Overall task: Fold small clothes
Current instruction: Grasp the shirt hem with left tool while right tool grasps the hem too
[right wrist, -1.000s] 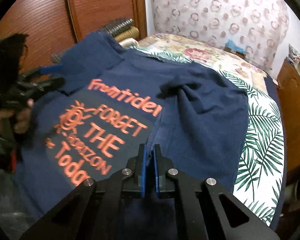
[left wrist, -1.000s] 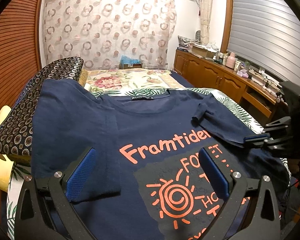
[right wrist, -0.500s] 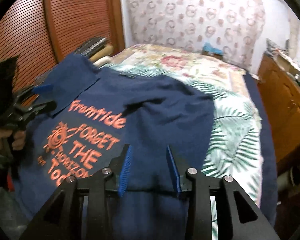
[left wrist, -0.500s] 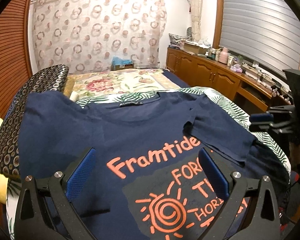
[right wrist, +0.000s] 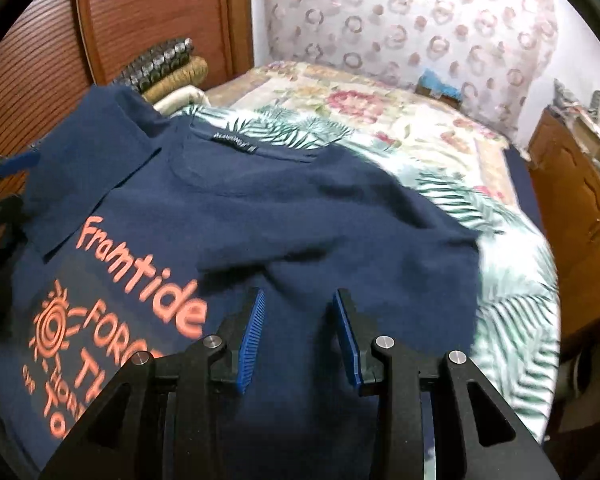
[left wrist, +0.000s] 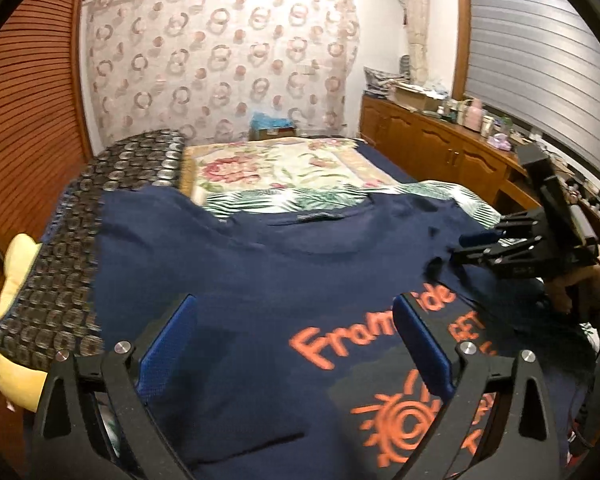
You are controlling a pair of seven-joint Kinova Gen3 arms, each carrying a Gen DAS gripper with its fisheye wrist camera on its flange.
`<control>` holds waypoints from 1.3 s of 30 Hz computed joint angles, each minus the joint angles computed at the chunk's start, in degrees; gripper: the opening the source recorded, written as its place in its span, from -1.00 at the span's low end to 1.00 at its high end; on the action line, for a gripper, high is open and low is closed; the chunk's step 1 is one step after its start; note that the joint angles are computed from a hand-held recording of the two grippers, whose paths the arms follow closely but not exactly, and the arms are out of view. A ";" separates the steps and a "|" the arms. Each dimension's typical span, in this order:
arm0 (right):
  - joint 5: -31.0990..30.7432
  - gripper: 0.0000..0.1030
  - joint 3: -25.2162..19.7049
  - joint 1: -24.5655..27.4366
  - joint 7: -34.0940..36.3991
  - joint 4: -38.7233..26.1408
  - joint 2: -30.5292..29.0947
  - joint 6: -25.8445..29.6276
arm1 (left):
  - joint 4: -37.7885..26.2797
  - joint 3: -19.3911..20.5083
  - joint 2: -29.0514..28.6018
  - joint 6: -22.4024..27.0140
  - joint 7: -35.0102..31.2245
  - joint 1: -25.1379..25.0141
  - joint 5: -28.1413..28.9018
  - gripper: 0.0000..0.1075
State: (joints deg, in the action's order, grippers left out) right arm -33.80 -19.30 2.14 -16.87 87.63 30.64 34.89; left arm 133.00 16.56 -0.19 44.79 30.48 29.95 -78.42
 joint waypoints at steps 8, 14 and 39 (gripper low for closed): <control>3.27 -0.29 1.26 -5.69 -10.00 -8.83 4.27 1.59 | 2.16 -0.29 -3.70 1.65 -3.26 -2.76 3.03 0.84; 1.60 -0.27 -0.61 -1.61 -8.09 -8.46 3.82 1.04 | 3.30 -1.31 -4.75 -0.08 -3.69 -6.16 2.23 0.84; 7.75 0.07 2.69 -0.73 -19.98 -17.41 10.74 0.80 | 1.31 -8.88 -8.39 -19.97 -29.37 -25.25 14.35 -0.06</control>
